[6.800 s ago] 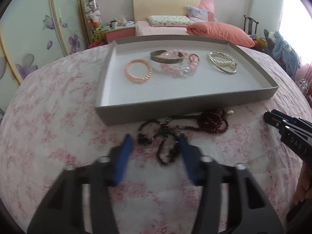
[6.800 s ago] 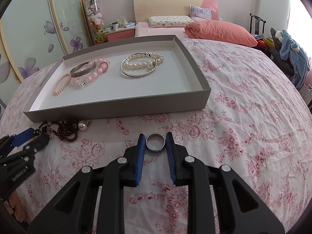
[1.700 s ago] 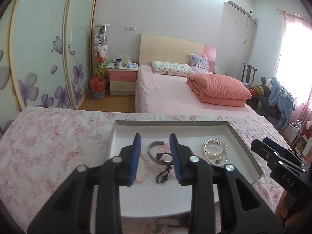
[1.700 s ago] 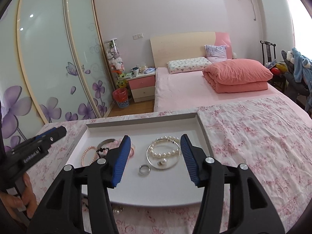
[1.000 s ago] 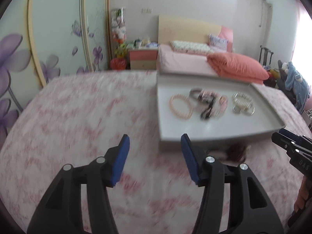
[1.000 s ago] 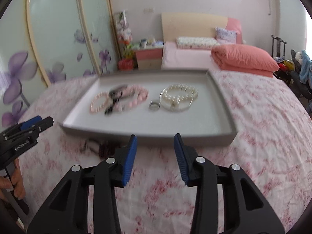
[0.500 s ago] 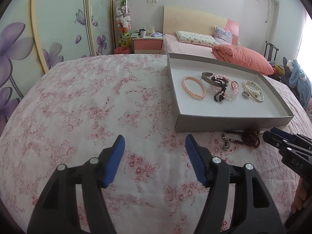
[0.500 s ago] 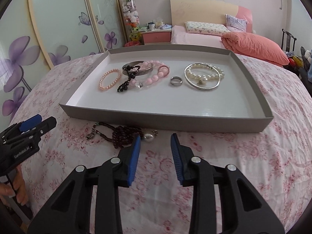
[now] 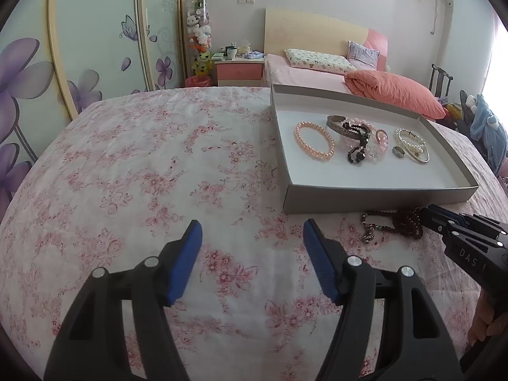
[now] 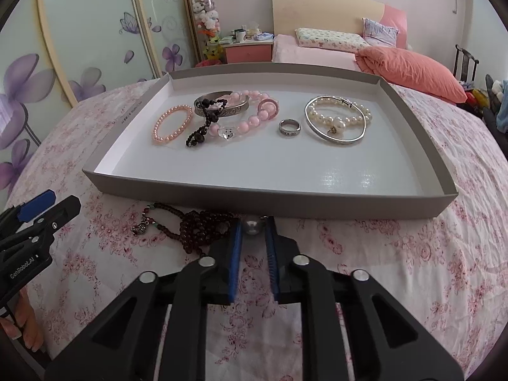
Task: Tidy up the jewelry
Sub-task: 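Grasp the second pearl earring with the right tool while the left tool reaches the dark red necklace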
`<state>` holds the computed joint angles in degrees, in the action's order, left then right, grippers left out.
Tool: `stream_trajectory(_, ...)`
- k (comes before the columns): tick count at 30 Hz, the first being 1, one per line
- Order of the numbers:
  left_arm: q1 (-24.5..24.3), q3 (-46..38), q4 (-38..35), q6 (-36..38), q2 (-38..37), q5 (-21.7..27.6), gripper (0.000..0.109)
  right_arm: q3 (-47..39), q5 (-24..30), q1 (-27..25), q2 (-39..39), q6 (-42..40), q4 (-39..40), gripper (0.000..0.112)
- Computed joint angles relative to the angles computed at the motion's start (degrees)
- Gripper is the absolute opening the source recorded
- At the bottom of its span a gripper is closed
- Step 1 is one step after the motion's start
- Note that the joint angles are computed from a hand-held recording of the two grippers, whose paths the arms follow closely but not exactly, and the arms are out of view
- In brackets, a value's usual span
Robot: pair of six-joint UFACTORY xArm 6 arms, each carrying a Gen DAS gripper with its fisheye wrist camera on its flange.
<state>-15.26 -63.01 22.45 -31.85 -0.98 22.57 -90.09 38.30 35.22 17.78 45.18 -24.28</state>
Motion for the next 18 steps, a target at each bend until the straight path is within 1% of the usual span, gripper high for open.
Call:
stream_trajectory(3,-0.1,-0.3,-0.2,0.1,0.3,0.3,0.065,0.7,0.9,0.1,-0.8,0.6,-1.3,0.014)
stream_trajectory(8,-0.3,-0.6,-0.5,0.9,0.5,0.6,0.065,5.3,5.3,-1.1,-5.2,5.7,-6.7,0.014)
stream_trajectory(10,-0.7,-0.8,-2.5,2.6,0.5,0.5,0.069,7.3,5.9,-2.0,-6.9,7.0,-7.5,0.014)
stream_trajectory(13,-2.0,-1.5,-4.5,4.6,0.6,0.3,0.071,9.1,4.7,-3.1,-8.1,7.0,-6.8,0.014)
stream_trajectory(18,-4.9,-3.5,-5.0,6.4,1.8,1.1,0.074,8.9,3.5,-3.3,-7.5,6.0,-6.9,0.014)
